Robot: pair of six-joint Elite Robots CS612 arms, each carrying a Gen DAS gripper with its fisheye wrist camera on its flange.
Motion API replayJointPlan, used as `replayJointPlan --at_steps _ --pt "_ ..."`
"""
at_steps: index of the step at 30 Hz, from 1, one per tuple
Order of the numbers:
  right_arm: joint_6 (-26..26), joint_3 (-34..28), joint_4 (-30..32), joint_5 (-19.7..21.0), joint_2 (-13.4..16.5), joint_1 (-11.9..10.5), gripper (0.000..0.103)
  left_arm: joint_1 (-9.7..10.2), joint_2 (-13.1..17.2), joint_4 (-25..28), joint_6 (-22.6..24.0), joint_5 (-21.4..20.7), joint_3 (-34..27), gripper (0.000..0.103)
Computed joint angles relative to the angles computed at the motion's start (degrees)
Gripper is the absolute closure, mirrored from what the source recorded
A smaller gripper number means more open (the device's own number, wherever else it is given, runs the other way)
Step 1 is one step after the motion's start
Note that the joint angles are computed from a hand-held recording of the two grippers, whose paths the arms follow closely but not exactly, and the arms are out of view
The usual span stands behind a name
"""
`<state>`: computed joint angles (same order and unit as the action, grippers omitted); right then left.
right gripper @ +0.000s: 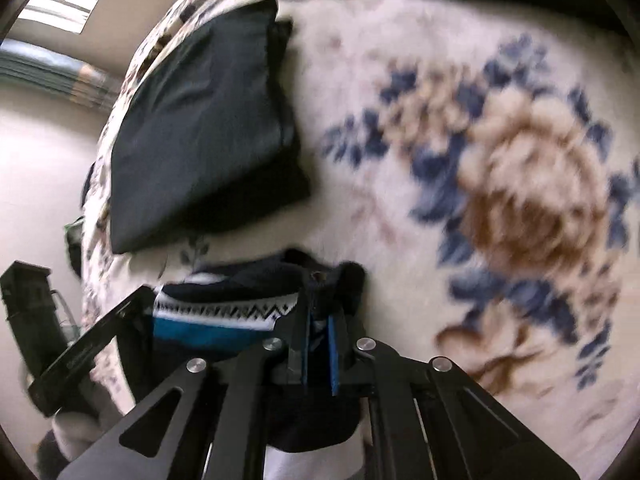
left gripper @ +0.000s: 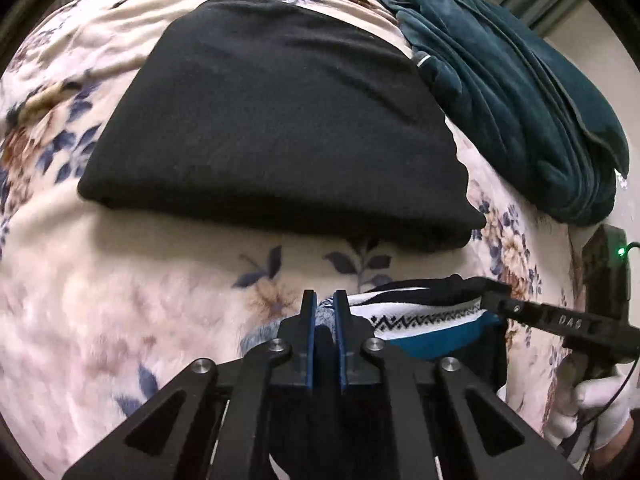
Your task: Fold small clothes
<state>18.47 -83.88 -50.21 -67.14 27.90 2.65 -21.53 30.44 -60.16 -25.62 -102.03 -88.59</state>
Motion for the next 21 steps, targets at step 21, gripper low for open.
replayJointPlan --at_steps 21 --pt "10.88 -18.21 15.80 18.44 8.44 -4.29 0.068 0.27 2.62 4.18 -9.64 -3.55 -7.93 0.096"
